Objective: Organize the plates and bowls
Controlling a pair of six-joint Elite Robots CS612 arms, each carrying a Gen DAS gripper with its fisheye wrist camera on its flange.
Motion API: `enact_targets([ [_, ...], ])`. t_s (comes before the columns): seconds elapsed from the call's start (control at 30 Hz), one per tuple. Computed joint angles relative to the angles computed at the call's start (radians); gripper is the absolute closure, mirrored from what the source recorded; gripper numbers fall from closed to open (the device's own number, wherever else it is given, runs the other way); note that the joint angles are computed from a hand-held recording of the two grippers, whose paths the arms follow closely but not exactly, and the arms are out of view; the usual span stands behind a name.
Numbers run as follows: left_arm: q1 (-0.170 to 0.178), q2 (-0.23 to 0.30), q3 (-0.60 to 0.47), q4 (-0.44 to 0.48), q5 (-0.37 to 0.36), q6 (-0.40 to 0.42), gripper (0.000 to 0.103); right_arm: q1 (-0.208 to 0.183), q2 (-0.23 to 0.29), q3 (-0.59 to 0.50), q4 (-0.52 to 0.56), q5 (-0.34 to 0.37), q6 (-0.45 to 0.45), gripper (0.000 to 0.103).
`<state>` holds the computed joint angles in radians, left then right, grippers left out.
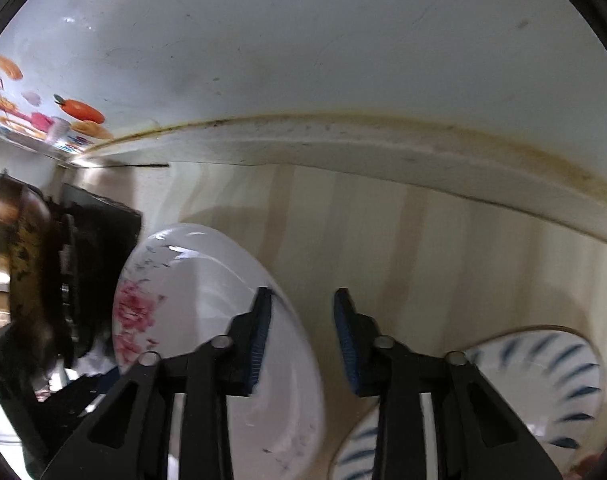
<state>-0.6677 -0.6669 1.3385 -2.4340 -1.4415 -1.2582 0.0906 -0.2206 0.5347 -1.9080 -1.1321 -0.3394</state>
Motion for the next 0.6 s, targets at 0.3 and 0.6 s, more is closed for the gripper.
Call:
enact_targets([
  [0.3, -0.003, -0.016, 0.025, -0.05, 0.005, -0.003, 0.069, -0.006, -0.047, 0.086, -0.05, -0.001, -0.007, 0.082],
  [0.6, -0.036, -0.058, 0.028, -0.051, 0.0, 0.034, 0.069, -0.039, -0.172, 0.294, -0.114, 0.022, -0.019, 0.082],
])
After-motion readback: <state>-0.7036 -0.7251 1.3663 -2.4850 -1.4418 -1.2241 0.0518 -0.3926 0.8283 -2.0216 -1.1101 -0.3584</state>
